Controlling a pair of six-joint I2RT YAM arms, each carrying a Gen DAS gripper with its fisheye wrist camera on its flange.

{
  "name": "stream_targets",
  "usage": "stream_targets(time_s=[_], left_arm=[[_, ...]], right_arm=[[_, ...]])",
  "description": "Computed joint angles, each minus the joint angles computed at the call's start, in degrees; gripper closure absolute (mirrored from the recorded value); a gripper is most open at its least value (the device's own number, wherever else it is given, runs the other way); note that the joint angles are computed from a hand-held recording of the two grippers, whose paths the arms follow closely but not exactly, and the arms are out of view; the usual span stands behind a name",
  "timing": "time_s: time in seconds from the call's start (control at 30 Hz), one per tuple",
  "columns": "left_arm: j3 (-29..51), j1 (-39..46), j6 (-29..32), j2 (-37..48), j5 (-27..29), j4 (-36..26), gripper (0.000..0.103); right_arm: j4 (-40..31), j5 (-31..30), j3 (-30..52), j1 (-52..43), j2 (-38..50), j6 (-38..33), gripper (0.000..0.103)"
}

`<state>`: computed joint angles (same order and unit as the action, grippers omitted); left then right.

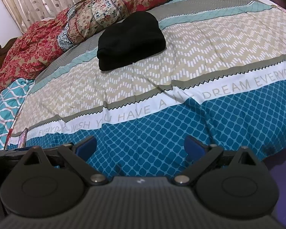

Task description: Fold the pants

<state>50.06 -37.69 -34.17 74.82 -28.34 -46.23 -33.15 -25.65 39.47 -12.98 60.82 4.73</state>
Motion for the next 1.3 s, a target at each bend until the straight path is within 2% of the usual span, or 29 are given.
stream_targets(time_s=[0.23,0.7,1.03,1.3], left_arm=[[1.0,1.1,0.1,1.1,2.4,-1.2,0.000],[0.6,1.2,-0.4,1.0,2.1,-1.6,0.000],[0.3,0.5,-0.2,0.2,0.7,-1.4,0.000],[-0.2,1.2,0.3,-0.4,2.2,-0.9,0.000]], right_arm=[[-0.1,-0.3,0.1,-0.3,0.4,-0.4,0.003],[-0.1,-1.1,0.5,-1.3,1.4,-1.9,0.003],[0.1,0.1,0.0,0.5,0.4,0.3,0.003],[0.1,0.0,-0.2,0.5,0.3,0.6,0.003]])
